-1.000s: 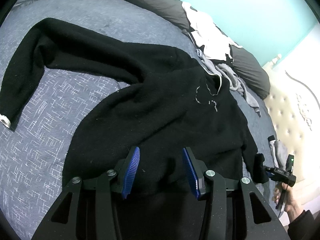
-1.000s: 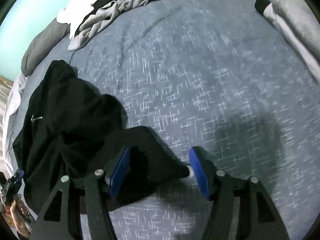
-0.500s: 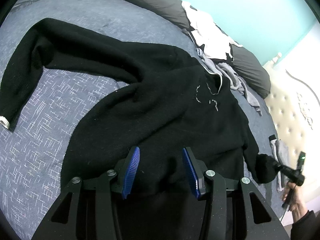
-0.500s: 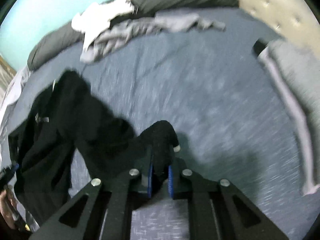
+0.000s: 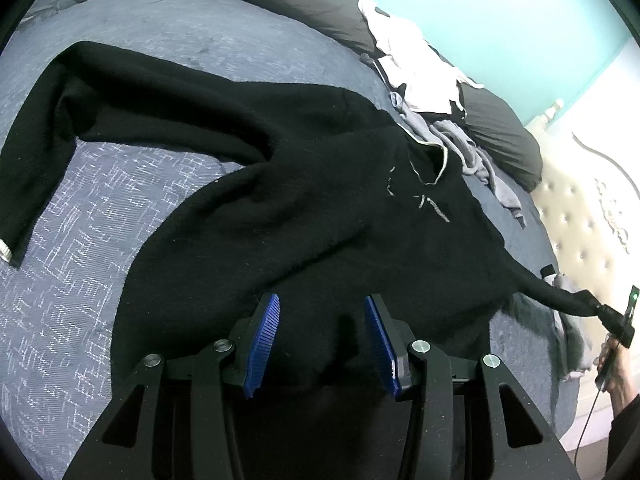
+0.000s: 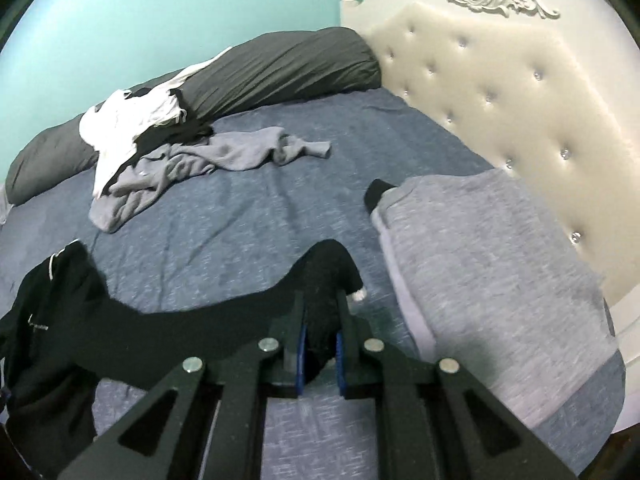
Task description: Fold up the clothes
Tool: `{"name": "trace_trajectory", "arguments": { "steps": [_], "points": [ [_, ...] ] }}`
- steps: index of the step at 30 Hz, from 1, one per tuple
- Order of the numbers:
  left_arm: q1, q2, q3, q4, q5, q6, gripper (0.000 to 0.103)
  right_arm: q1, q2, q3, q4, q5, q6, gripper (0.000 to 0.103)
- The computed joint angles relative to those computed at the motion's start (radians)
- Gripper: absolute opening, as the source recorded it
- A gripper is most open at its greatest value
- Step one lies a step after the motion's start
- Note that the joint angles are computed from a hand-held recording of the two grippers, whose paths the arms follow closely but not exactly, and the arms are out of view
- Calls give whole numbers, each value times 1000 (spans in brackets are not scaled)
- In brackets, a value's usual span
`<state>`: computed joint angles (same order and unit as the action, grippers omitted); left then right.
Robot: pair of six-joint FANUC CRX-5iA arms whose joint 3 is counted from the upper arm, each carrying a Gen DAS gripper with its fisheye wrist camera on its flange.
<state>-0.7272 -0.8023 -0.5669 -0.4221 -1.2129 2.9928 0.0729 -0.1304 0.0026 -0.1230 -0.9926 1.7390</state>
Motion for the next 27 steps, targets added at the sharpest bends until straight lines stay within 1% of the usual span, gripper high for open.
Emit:
{"name": "trace_trajectory", "arguments": {
  "steps": [6, 10, 15, 19, 22, 24, 25, 26, 27],
  "points": [
    [39, 7, -10, 31, 26, -48, 48, -16, 65, 57, 39, 8, -52, 10],
    [61, 12, -14, 47, 39, -77, 48, -16, 96, 73, 93, 30, -67, 10],
    [76, 24, -15, 64, 57, -102, 48, -24, 122, 27, 164, 63, -100, 10],
    [77, 37, -10, 68, 65, -114, 48, -47, 130, -11, 161, 80, -108, 10],
    [92, 39, -12, 78, 77, -126, 48, -47, 140, -25, 161, 62, -85, 10],
    [105, 39, -15, 88, 86, -136, 48, -48, 140, -33, 162, 53, -78, 12],
    [107, 40, -15, 90, 89, -138, 48, -54, 145, -23, 144, 36, -67, 14],
    [107, 41, -13, 89, 91, -138, 48, -60, 150, -12, 129, 15, -56, 19],
    [105, 43, -12, 88, 92, -138, 48, -60, 146, -16, 134, 12, -51, 20]
  ]
}}
